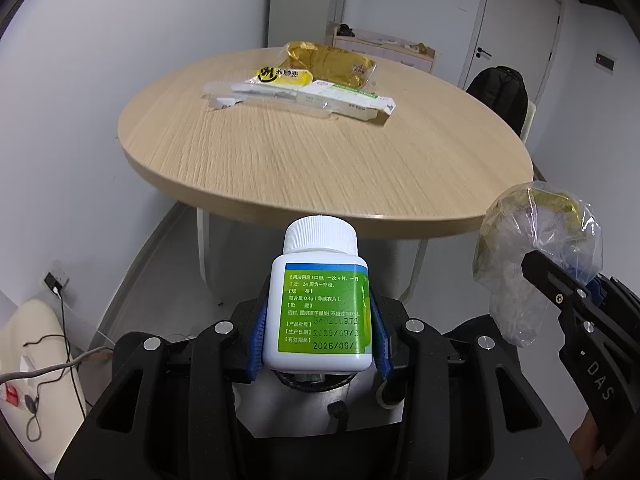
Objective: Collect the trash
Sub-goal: 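Lift the pill bottle and plastic bag and lower them toward the bin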
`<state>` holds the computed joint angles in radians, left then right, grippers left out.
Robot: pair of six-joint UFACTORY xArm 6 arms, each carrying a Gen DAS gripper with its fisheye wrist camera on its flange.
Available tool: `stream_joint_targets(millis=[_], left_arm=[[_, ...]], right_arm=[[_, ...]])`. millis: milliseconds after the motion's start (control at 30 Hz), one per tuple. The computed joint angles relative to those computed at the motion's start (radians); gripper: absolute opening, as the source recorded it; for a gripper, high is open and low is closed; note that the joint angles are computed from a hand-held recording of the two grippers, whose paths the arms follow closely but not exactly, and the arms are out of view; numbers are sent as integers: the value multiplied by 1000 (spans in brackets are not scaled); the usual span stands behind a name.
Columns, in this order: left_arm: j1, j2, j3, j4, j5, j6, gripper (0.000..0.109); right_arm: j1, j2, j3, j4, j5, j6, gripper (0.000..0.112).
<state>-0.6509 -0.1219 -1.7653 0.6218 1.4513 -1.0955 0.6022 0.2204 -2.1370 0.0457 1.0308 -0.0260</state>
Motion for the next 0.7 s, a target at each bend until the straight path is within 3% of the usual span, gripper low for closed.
stream_joint_targets(millis=[300, 700], left_arm=[[-15, -53, 101, -8, -25, -34, 41], [46, -114, 280, -80, -136, -38, 41]], right_arm=[[10, -107, 205, -19, -69, 11, 25], [21, -102, 295, -28, -117, 4, 25]])
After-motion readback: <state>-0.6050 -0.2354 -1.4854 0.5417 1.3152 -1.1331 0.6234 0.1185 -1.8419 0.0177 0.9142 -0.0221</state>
